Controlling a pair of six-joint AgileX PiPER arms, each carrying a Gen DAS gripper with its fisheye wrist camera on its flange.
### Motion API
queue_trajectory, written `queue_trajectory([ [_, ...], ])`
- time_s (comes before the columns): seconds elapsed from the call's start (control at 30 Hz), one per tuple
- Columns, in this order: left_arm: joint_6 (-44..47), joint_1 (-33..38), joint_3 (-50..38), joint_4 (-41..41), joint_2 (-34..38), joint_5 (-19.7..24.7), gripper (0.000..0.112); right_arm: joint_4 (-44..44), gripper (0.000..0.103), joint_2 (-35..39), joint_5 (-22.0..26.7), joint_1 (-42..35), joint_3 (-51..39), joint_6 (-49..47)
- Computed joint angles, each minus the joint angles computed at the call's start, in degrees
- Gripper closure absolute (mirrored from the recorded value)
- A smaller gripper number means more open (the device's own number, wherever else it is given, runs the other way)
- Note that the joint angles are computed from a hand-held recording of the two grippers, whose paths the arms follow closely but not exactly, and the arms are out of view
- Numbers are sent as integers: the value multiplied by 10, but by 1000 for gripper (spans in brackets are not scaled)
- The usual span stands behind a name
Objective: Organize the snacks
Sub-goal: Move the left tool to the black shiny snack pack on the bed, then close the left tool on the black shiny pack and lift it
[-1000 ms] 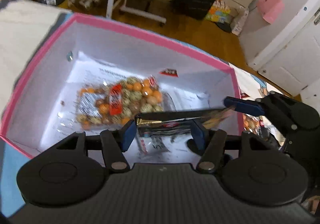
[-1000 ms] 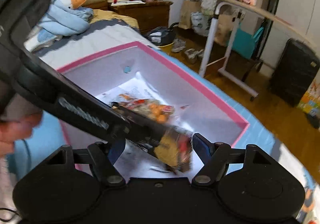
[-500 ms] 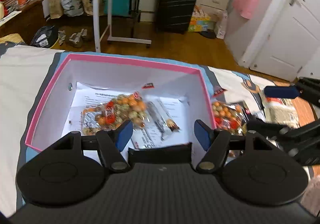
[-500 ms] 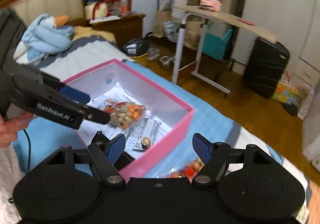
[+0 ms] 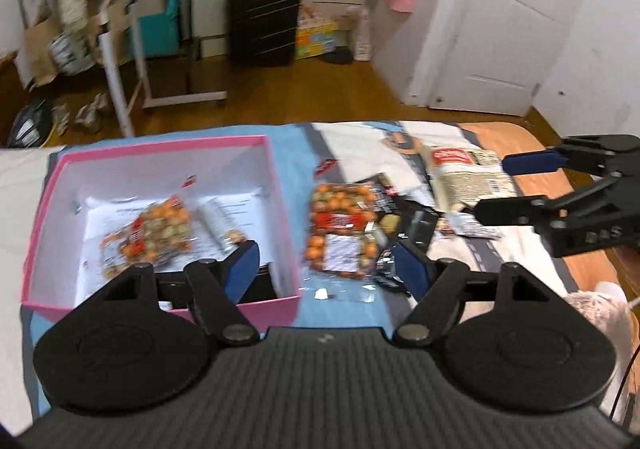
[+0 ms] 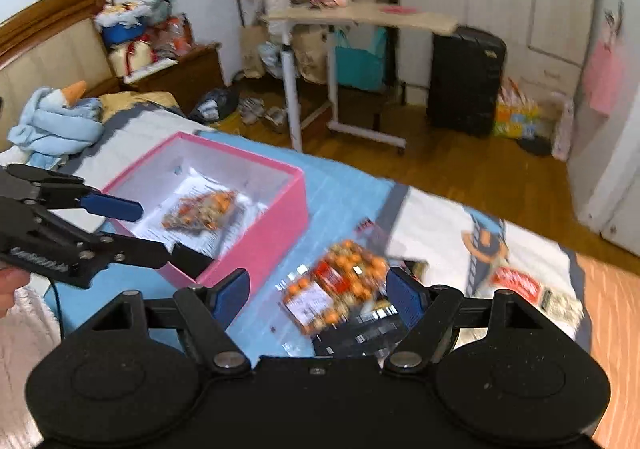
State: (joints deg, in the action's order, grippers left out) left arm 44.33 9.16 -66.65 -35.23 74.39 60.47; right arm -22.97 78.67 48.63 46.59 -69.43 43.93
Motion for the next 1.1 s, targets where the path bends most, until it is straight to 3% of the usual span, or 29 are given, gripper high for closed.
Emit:
queue_trajectory([
  [0.23, -23, -90, 50, 1, 7, -61, 37, 101, 23, 0, -42, -86, 53, -32],
  [0.33, -13, -130, 72, -5, 26, -101, 37, 174, 24, 19, -76, -144, 68, -98],
  [0.43, 46, -150, 68, -48, 88, -108, 40, 225, 32, 65, -80, -185, 57, -148],
  [0.53, 26, -184, 31, -20, 157, -126, 47, 224, 42, 132, -44, -197, 9, -165],
  [0.6, 39, -207, 17, -14, 183, -154, 47, 199, 42, 155, -42, -194, 0, -139],
  [0.73, 86, -243, 9, -32, 216, -185, 47, 179, 42, 171, -101, -202, 35, -101],
  [0.9, 86, -284, 11, -30, 264, -238, 47, 177, 43, 176, -139, -221, 65, -99],
  [1.1, 57, -308, -2, -28, 303, -259, 46, 212, 43, 164, -187, -250, 103, -126],
])
